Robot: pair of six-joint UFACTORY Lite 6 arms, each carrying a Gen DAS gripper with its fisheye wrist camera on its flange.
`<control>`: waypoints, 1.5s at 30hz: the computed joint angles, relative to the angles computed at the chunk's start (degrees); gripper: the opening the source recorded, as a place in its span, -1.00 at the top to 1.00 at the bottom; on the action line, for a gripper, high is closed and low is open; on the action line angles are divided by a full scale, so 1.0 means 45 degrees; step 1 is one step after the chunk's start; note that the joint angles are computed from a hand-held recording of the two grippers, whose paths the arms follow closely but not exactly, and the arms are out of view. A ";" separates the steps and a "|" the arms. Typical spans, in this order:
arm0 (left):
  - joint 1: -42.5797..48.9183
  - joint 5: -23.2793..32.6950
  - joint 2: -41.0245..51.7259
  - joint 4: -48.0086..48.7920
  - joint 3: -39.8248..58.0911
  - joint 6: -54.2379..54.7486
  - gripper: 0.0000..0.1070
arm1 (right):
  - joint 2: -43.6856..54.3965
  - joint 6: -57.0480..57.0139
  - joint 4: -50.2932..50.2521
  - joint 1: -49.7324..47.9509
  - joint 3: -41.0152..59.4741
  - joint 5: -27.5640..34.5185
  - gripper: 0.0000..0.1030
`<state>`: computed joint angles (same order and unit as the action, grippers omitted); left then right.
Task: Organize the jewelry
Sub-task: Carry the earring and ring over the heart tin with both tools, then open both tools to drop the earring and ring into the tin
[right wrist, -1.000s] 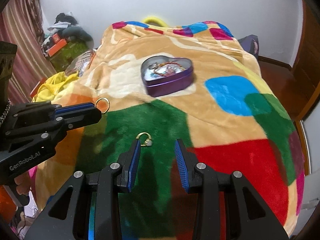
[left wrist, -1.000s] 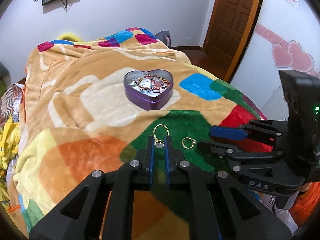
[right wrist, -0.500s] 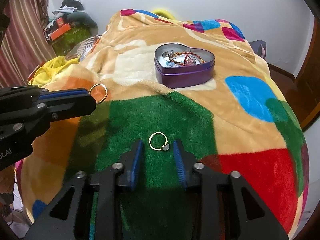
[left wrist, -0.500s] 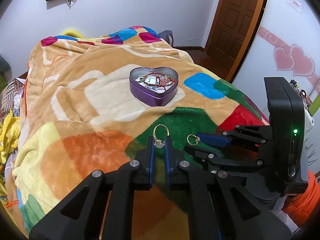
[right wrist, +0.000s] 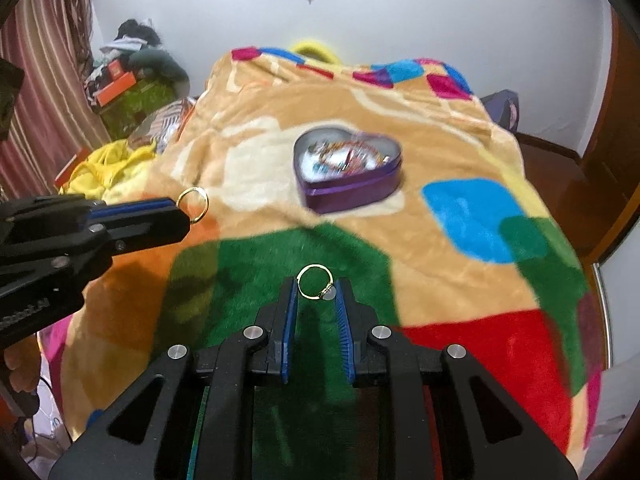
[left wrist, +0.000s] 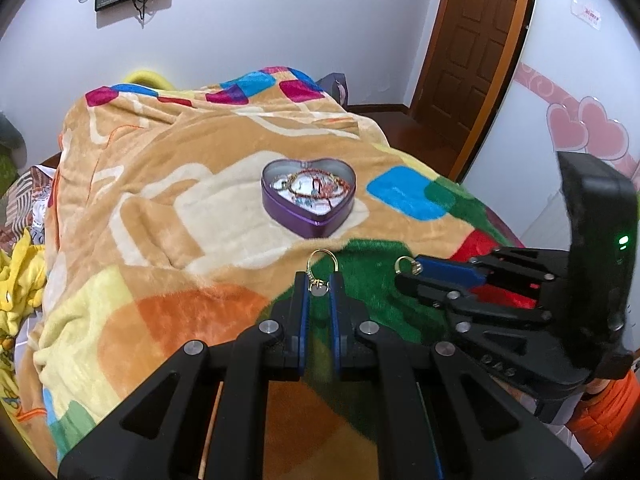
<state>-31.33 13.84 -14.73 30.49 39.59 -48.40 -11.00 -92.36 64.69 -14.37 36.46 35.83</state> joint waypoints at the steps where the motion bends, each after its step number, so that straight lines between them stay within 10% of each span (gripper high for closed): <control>1: 0.0043 0.0008 0.0057 -0.0107 0.0129 0.0126 0.85 | -0.0041 0.0014 0.0035 -0.0172 0.0130 0.0217 0.67; 35: 0.2262 -0.1107 0.4532 -0.5558 0.5160 0.7222 0.85 | 0.2680 -0.0468 0.2462 0.0431 0.4185 0.0066 0.66; 45: 0.3026 -0.0532 0.7178 -1.2139 0.6958 1.3884 0.85 | 0.5211 0.0602 0.1430 0.1036 0.6041 -0.0280 0.66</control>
<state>-17.71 11.45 17.58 -24.14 70.90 14.08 12.45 -89.65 71.13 -9.70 63.64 34.57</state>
